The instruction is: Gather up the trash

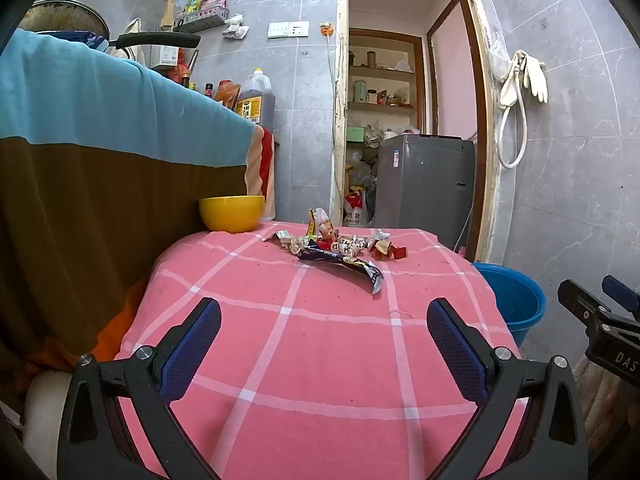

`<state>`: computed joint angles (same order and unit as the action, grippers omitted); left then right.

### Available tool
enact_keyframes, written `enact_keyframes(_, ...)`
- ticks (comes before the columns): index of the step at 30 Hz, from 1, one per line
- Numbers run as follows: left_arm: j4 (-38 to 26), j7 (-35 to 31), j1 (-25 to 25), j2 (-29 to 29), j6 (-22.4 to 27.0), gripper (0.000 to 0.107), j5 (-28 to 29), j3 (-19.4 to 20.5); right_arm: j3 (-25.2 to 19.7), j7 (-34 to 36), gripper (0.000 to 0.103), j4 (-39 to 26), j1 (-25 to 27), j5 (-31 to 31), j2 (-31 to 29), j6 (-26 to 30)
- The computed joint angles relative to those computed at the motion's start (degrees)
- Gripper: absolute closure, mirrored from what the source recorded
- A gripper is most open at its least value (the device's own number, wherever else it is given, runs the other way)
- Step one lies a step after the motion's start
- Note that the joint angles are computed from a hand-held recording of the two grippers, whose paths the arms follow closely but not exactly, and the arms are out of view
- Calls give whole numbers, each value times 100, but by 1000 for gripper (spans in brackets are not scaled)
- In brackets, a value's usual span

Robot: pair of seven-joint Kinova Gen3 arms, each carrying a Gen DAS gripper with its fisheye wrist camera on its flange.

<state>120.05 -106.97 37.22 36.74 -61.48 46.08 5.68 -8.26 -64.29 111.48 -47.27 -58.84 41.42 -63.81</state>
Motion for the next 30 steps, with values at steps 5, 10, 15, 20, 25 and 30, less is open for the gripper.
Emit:
enact_keyframes(5,1,-17,-18,-25,67,6,-1,8,-1,20,0,-7,-2,-12,-1,4)
enact_keyframes(10,-14,-26,-8,-14,89,6,-29,2,-5,30,0,-17,2,-11,4,11)
enact_keyframes(15,-82,-93,66,56,54,6,53,9,-6,12,0,-13,1,-9,4,12)
enact_keyframes(20,-56,-88,45,32,68,6,23,10,-6,36,0,-34,1,-27,7,38)
enact_keyframes(25,-60,-113,57,2,84,6,44,15,-13,75,0,-55,-18,-78,1,36)
enact_keyframes(30,-62,-117,59,0,86,6,59,16,-6,22,0,-19,15,-21,2,41)
